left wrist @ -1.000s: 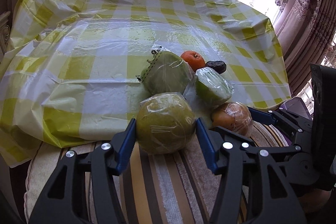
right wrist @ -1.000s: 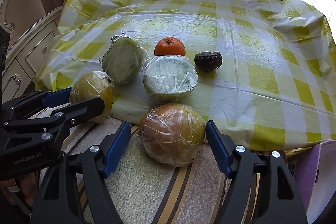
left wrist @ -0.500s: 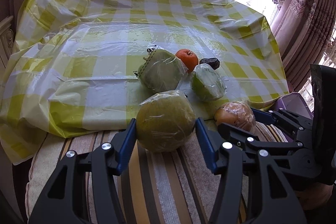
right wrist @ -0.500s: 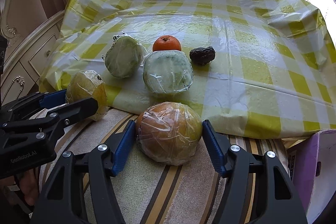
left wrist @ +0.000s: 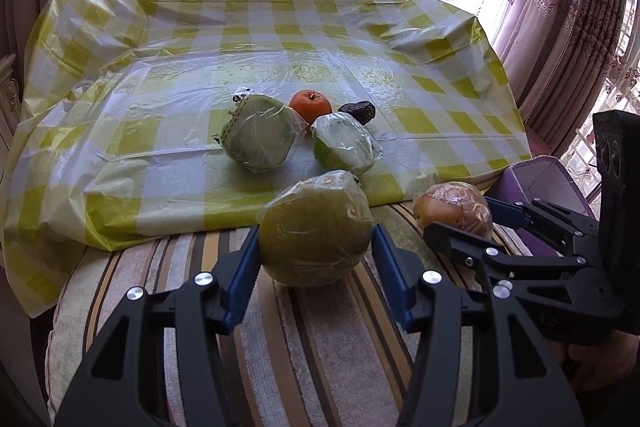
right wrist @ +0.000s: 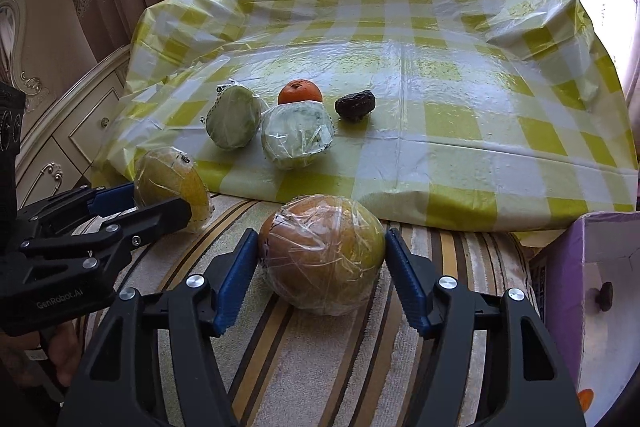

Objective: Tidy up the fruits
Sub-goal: 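Carry both wrapped fruits over the white box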

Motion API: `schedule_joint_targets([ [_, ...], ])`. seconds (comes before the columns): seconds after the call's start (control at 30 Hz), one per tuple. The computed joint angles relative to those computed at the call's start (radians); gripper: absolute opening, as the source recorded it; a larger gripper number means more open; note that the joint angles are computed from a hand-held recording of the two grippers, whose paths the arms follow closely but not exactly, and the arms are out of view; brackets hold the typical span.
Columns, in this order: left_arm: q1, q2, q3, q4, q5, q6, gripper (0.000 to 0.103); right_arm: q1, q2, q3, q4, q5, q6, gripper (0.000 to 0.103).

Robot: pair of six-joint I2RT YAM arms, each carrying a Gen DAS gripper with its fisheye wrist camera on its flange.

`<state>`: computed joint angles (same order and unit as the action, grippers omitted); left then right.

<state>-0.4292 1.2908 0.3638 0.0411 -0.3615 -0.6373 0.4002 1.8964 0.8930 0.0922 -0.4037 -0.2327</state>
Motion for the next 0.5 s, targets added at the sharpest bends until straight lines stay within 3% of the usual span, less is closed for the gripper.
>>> schedule_joint_targets([
  [0.5,-0.229,0.343,0.343,-0.032,-0.02,0.056,0.055,-0.363,-0.01,-0.003,-0.045,-0.148,-0.056,0.063],
])
